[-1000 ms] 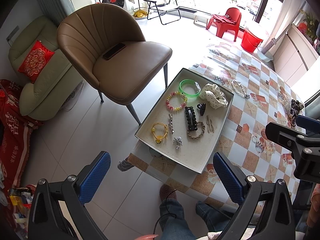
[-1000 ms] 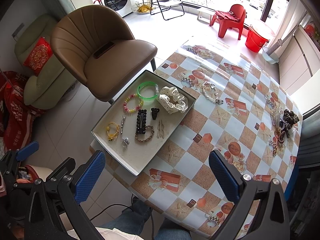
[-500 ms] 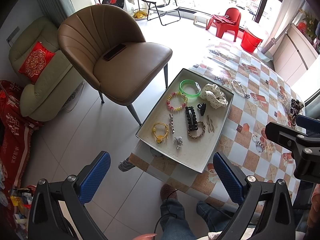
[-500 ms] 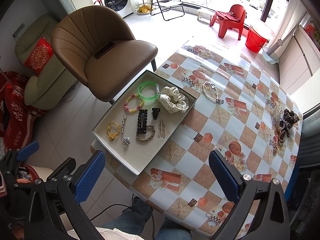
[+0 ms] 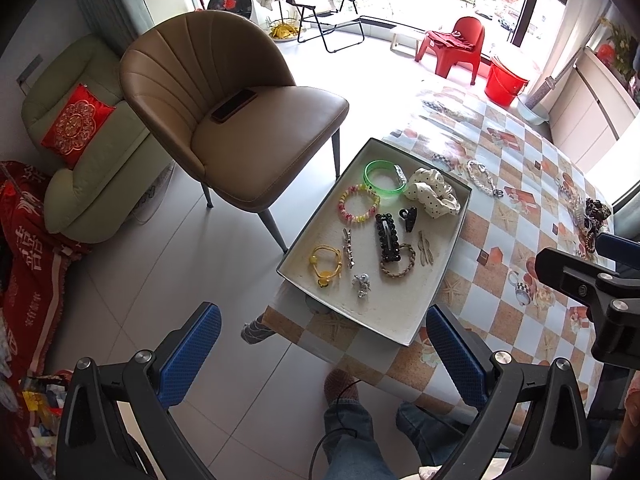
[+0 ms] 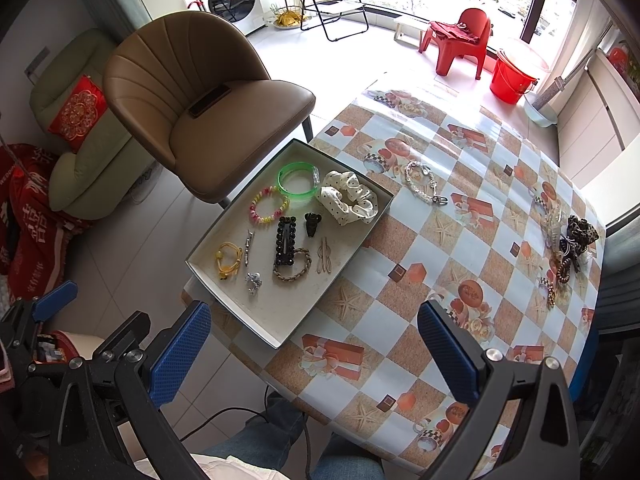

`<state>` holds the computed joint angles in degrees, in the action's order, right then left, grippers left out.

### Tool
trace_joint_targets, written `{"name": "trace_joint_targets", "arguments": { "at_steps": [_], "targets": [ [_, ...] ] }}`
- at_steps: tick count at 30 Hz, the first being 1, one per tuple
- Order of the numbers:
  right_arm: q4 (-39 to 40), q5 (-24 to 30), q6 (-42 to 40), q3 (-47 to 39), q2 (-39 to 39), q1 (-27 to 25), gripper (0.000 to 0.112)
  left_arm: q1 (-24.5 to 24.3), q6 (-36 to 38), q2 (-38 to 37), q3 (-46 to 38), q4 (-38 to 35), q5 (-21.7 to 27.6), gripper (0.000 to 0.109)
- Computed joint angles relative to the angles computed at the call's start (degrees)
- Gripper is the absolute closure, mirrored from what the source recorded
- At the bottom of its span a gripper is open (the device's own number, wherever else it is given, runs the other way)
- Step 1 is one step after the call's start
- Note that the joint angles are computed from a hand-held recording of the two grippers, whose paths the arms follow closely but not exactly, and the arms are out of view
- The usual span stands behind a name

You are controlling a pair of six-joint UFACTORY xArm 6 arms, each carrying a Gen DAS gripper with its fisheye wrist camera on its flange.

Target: Organize jewelry

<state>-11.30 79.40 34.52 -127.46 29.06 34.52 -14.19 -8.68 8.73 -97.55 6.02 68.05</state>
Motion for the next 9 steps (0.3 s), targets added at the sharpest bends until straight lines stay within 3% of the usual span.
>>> {"name": "trace_joint_targets", "arguments": {
  "at_steps": [9],
  "targets": [
    [0.0,-0.2,0.1,0.4,-0.2,0.0,0.01,-0.2,0.0,-0.3,0.5,-0.3,-0.2,0.006]
  ]
}}
